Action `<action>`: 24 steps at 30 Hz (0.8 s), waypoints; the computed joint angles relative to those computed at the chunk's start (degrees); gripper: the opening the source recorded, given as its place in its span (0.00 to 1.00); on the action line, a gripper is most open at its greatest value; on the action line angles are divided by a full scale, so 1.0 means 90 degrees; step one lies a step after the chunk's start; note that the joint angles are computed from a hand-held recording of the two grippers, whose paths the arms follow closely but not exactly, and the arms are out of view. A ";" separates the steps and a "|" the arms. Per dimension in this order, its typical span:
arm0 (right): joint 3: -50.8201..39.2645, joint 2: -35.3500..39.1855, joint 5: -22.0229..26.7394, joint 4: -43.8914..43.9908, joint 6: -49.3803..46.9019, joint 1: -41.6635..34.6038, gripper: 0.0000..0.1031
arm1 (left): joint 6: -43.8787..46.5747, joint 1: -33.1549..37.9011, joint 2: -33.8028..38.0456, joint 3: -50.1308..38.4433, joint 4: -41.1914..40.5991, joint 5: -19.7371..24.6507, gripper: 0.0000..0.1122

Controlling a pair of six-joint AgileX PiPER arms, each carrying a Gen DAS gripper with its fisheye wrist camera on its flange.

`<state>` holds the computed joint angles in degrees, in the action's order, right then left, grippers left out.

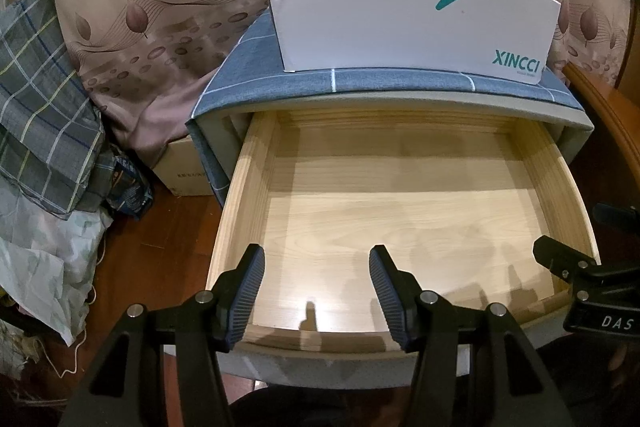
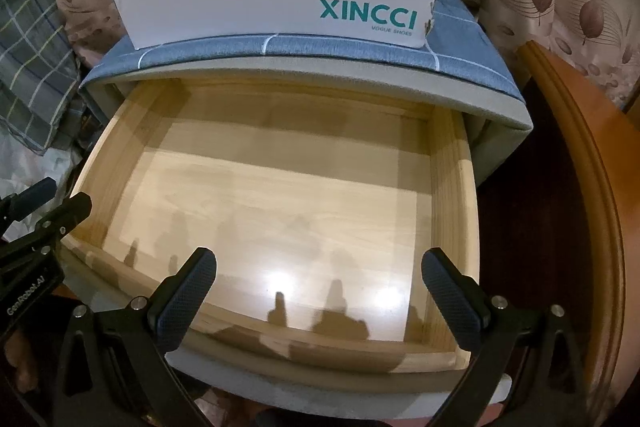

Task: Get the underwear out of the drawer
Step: 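Withdraw the open right gripper back over the empty drawer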

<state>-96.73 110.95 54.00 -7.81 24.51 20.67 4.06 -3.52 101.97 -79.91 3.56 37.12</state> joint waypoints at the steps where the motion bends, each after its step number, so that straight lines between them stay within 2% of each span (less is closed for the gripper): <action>1: -0.0007 0.0004 0.0011 0.0011 -0.0004 -0.0003 0.99 | 0.0002 -0.0001 0.0003 -0.0002 -0.0006 0.0004 0.50; 24: -0.0119 0.0089 0.0144 0.0061 -0.0064 -0.0007 0.99 | 0.0187 -0.0018 -0.0032 0.0030 -0.0175 -0.0082 0.50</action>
